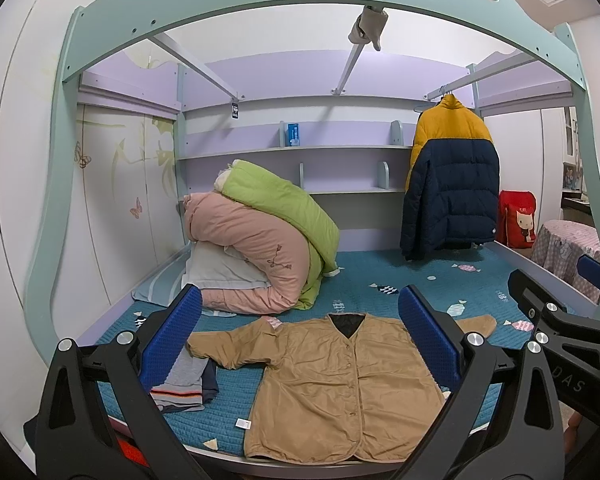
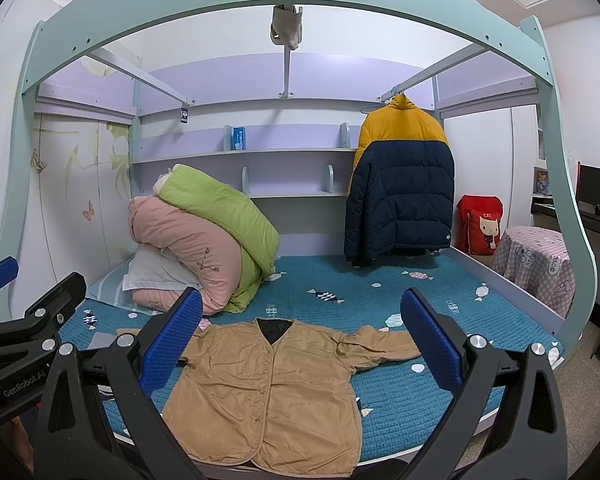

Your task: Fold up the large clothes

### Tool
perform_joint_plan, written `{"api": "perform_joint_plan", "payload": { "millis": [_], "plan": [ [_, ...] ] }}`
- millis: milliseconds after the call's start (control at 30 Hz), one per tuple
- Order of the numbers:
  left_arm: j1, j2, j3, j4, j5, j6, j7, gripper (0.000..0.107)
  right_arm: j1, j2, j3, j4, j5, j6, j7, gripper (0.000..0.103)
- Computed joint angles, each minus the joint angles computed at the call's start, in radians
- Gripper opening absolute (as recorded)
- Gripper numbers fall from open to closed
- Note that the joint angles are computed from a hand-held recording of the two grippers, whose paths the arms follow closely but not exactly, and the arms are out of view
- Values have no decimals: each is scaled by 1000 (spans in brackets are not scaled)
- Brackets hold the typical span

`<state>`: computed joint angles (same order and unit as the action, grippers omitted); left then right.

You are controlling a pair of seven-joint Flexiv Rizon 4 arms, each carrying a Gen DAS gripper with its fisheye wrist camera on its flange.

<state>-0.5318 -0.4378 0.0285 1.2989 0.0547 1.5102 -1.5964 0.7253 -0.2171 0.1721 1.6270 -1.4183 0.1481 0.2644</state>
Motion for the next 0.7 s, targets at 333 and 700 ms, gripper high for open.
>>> {"api": "perform_joint_plan", "payload": {
  "millis": [333,700],
  "plan": [
    [13,-33,-9,-22,-7,-21,21,99,-20,-13,-9,3,22,45,4,96],
    [25,-138,-17,-169,-18,-159,42,99,-53,-67,-47,-47,108,142,-39,96]
  ]
}}
